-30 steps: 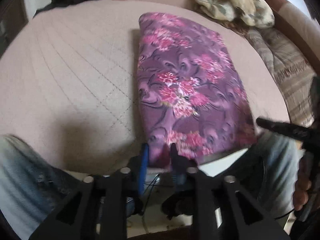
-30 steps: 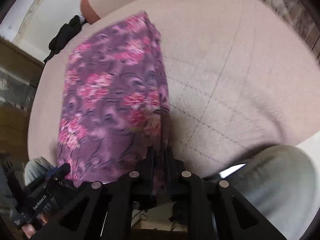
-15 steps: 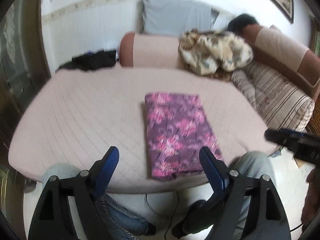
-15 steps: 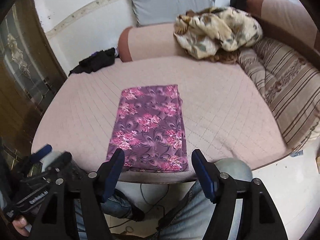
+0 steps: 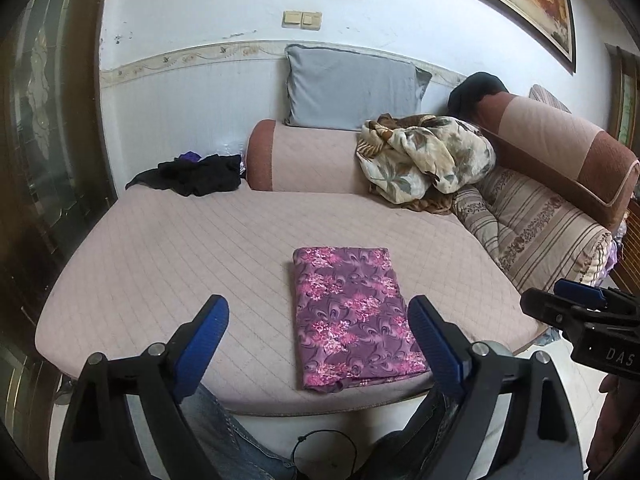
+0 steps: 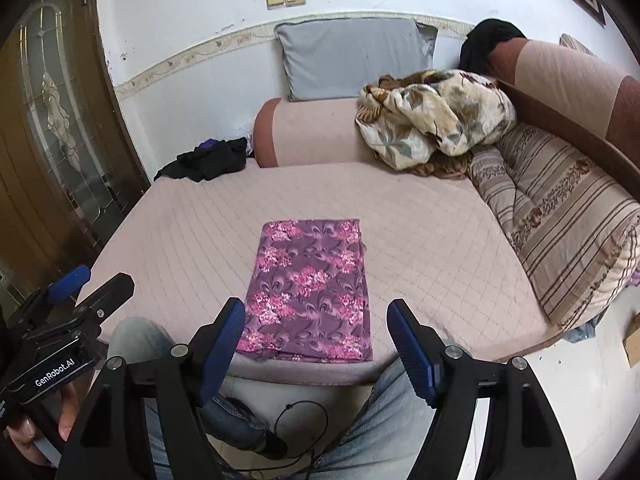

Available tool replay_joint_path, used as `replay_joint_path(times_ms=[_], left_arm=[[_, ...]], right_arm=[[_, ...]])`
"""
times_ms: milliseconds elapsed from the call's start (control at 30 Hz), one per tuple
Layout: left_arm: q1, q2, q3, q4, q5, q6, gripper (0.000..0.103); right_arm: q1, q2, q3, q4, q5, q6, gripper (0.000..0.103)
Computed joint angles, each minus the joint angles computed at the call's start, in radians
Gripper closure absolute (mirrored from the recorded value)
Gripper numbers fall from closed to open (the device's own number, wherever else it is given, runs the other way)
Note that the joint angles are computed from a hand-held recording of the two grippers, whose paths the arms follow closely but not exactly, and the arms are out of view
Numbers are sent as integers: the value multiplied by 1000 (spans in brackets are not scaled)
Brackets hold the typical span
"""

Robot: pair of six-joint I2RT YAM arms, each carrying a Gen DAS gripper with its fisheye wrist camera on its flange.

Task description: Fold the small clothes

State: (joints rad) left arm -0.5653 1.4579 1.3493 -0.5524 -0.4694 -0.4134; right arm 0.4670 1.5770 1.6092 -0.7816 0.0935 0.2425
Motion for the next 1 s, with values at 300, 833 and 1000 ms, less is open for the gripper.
replay_joint_path(times_ms=[300,833,1000], left_arm=[[4,21,15,4,-18,3,10],[67,167,157,-3,14,26,10],[89,219,212,-16,33,33,9]], right_arm=[[2,20,18,24,10,-6,24],[-32,180,182,-3,-1,-32,23],[-49,239,238,-10,-12,-46,23]])
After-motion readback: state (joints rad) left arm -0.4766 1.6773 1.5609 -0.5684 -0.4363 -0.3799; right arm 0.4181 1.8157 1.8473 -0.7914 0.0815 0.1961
